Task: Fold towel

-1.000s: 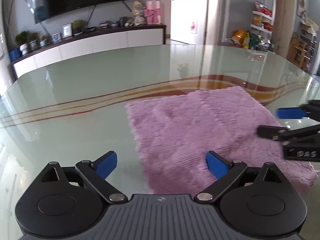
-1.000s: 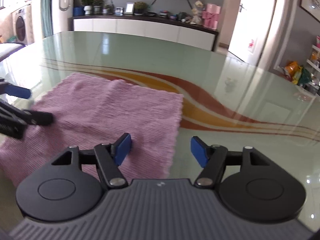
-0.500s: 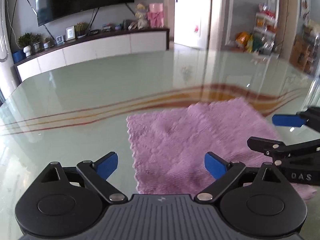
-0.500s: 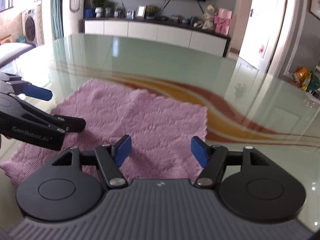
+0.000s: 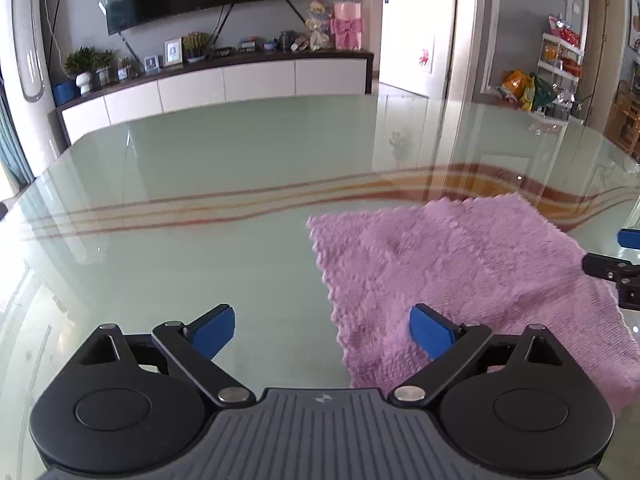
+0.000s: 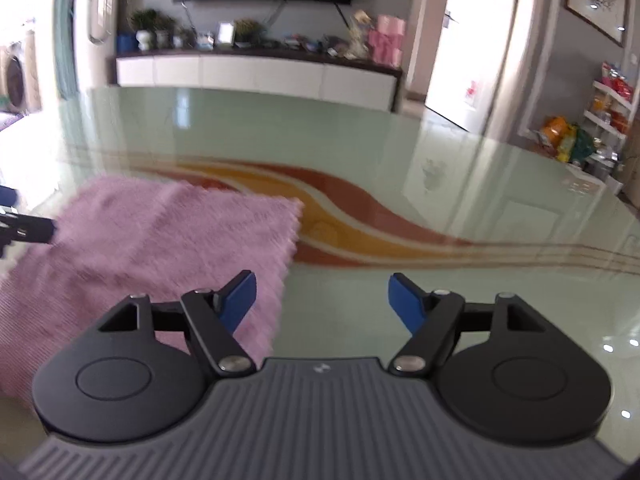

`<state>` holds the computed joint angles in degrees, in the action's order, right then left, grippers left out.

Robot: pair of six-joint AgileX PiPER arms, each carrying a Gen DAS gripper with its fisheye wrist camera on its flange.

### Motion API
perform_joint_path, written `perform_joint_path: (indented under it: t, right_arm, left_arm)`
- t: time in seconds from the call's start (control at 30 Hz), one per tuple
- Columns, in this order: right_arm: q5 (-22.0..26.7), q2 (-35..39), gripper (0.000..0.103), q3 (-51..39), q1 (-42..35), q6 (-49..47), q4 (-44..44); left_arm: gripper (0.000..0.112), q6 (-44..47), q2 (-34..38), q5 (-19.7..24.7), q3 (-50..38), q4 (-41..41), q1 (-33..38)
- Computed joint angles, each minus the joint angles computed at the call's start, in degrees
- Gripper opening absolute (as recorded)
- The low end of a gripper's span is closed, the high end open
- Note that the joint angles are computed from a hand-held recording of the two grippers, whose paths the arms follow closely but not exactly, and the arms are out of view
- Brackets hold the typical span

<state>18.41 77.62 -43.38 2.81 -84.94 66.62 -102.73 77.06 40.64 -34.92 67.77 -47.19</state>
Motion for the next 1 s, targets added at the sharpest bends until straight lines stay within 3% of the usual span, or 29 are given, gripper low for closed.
perform_joint_path:
  t: [0.13,0.3,0.4,0.67,0.8,0.93,1.0]
  right_arm:
    - [-0.71,2.39,0.074,-2.17,5.26,-1.67,1.2]
    - [-5.73,6.22,0.075,-4.73,10.1,8.77,-10.67]
    - [-7.89,6.34,0.076,-4.79,8.83,12.89,-14.53]
    - [-1.76,7.67,0.077,-9.07,3.41,8.97,-8.14]
    - [-1.68,12.18,0.077,-14.68,8.29,18.15,-16.46]
    - [-0.7,15.92,0.077,-18.72,11.27,27.98,-25.78]
    - [-1.17,17.19,0.085,-19.67,11.81,33.2,-31.08]
  left_arm:
    - [0.096,2.24,4.15,-1.29,-4.71,1.42,1.37]
    - [0.097,6.72,12.18,-0.29,-9.84,-0.18,4.24]
    - [0.098,4.29,10.58,-1.15,-7.28,2.25,5.64]
    - [0.094,4.64,6.15,-4.15,-5.07,3.85,10.82]
    - [0.094,9.16,9.43,-9.15,-10.34,1.64,14.54]
    - [0.094,11.47,13.96,-9.88,-13.57,-0.45,15.38]
    - [0.099,10.07,15.31,-9.54,-13.29,0.13,15.63]
